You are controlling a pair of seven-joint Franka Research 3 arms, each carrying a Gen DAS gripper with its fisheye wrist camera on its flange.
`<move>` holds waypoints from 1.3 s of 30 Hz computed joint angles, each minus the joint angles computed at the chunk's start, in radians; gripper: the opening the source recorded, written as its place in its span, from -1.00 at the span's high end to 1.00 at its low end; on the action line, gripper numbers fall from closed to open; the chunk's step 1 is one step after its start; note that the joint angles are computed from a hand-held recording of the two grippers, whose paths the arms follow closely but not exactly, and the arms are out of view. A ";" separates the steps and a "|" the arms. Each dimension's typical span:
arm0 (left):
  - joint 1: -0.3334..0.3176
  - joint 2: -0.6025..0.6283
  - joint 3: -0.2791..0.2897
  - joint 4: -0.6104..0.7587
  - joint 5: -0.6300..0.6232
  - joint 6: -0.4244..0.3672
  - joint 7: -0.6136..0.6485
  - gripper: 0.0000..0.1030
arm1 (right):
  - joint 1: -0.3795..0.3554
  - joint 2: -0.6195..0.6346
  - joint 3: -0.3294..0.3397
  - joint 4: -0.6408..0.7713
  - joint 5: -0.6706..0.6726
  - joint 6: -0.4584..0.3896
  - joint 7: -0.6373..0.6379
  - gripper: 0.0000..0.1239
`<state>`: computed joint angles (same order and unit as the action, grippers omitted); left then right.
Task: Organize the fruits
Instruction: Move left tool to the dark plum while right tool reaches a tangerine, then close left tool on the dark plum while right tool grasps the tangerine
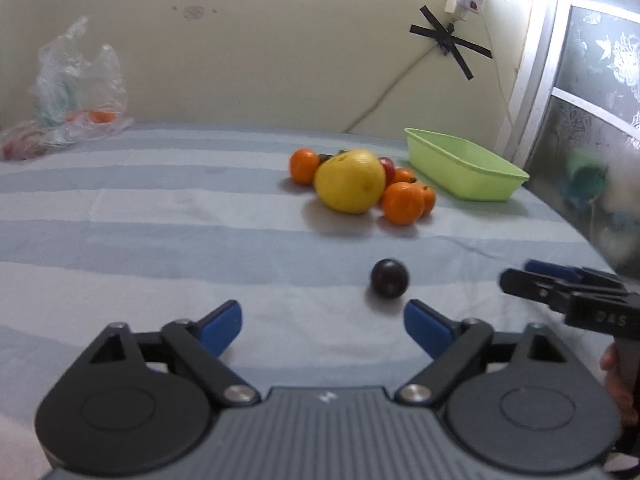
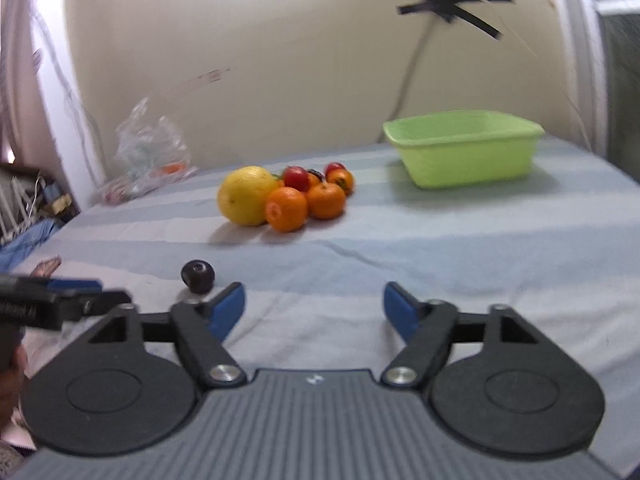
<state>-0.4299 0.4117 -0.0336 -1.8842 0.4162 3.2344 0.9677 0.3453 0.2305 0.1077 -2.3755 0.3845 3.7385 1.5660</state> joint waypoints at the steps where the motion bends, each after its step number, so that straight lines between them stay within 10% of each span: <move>1: 0.056 0.013 -0.068 0.018 -0.003 -0.017 0.029 -0.49 | -0.004 -0.001 -0.004 0.011 -0.016 -0.017 -0.014 -0.01; 7: 0.088 0.085 -0.151 0.124 -0.005 -0.072 0.120 -0.25 | -0.039 0.036 -0.014 0.124 -0.110 -0.114 -0.082 0.11; 15: -0.097 0.131 0.059 0.202 0.041 -0.057 0.045 -0.02 | 0.004 0.140 -0.067 0.313 -0.107 -0.212 -0.275 0.17; 24: -0.095 0.141 0.056 0.203 0.081 -0.035 0.046 0.33 | 0.172 0.212 -0.222 0.440 0.061 -0.311 -0.526 0.37; 30: -0.059 0.129 0.017 0.167 0.062 0.005 0.069 0.44 | 0.115 0.188 -0.152 0.407 0.042 -0.293 -0.523 0.55; 32: -0.069 0.126 0.032 0.160 0.051 0.014 0.070 0.45 | 0.060 0.155 -0.090 0.357 0.034 -0.257 -0.485 0.97; 39: -0.099 0.136 0.062 0.176 0.029 0.009 0.088 0.37 | -0.061 0.104 0.014 0.257 -0.034 -0.206 -0.306 0.86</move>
